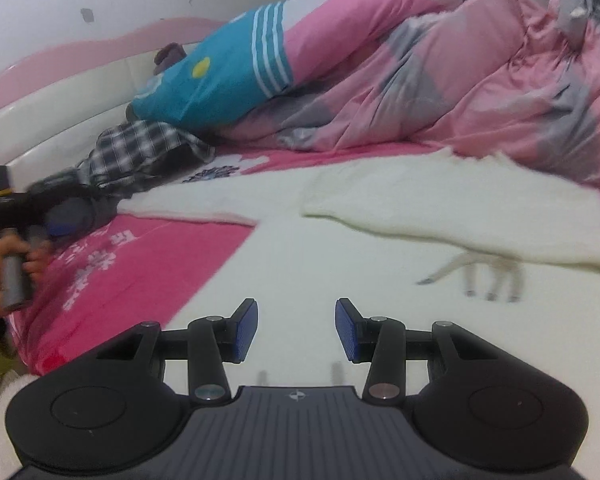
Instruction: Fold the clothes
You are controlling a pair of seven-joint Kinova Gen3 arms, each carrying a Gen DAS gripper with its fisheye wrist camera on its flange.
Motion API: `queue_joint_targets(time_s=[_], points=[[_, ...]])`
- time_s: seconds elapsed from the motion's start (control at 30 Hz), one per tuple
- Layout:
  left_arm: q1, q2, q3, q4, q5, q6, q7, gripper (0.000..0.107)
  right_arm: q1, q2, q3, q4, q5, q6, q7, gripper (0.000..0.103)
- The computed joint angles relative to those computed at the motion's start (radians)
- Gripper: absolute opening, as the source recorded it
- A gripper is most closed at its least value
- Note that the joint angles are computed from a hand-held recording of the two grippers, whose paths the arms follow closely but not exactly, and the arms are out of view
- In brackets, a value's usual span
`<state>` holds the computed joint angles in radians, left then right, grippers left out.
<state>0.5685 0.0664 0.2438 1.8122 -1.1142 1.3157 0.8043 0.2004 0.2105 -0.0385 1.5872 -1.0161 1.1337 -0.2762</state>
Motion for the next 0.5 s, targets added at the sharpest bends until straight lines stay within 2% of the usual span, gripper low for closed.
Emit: queue_joint_targets(time_s=[0.13, 0.2, 0.23, 0.27, 0.3, 0.33, 0.4, 0.5], points=[[-0.099, 0.018, -0.074, 0.001, 0.027, -0.152, -0.004, 0.087, -0.021, 0.030, -0.007, -0.022, 0.030, -0.013, -0.055, 0.045], [-0.150, 0.039, -0.094, -0.022, 0.065, -0.192, -0.031, 0.073, -0.029, 0.043, -0.011, -0.033, 0.056, -0.032, -0.083, 0.045], [-0.148, 0.058, -0.116, -0.036, 0.072, -0.187, -0.047, 0.071, -0.031, 0.050, -0.012, -0.037, 0.068, -0.042, -0.096, 0.045], [-0.161, 0.078, -0.119, -0.052, 0.077, -0.178, -0.063, 0.065, -0.031, 0.056, -0.015, -0.037, 0.075, -0.052, -0.105, 0.045], [-0.156, 0.102, -0.131, -0.076, 0.083, -0.152, -0.095, 0.051, -0.029, 0.064, -0.018, -0.040, 0.081, -0.060, -0.116, 0.045], [-0.156, 0.128, -0.130, -0.104, 0.085, -0.116, -0.131, 0.044, -0.027, 0.071, -0.020, -0.042, 0.087, -0.067, -0.128, 0.045], [-0.119, 0.166, -0.146, -0.149, 0.073, -0.042, -0.160, 0.013, -0.017, 0.085, -0.026, -0.046, 0.092, -0.072, -0.144, 0.045], [-0.055, 0.220, -0.166, -0.211, 0.026, 0.065, -0.193, 0.008, 0.011, 0.105, -0.037, -0.053, 0.081, -0.055, -0.147, 0.045]])
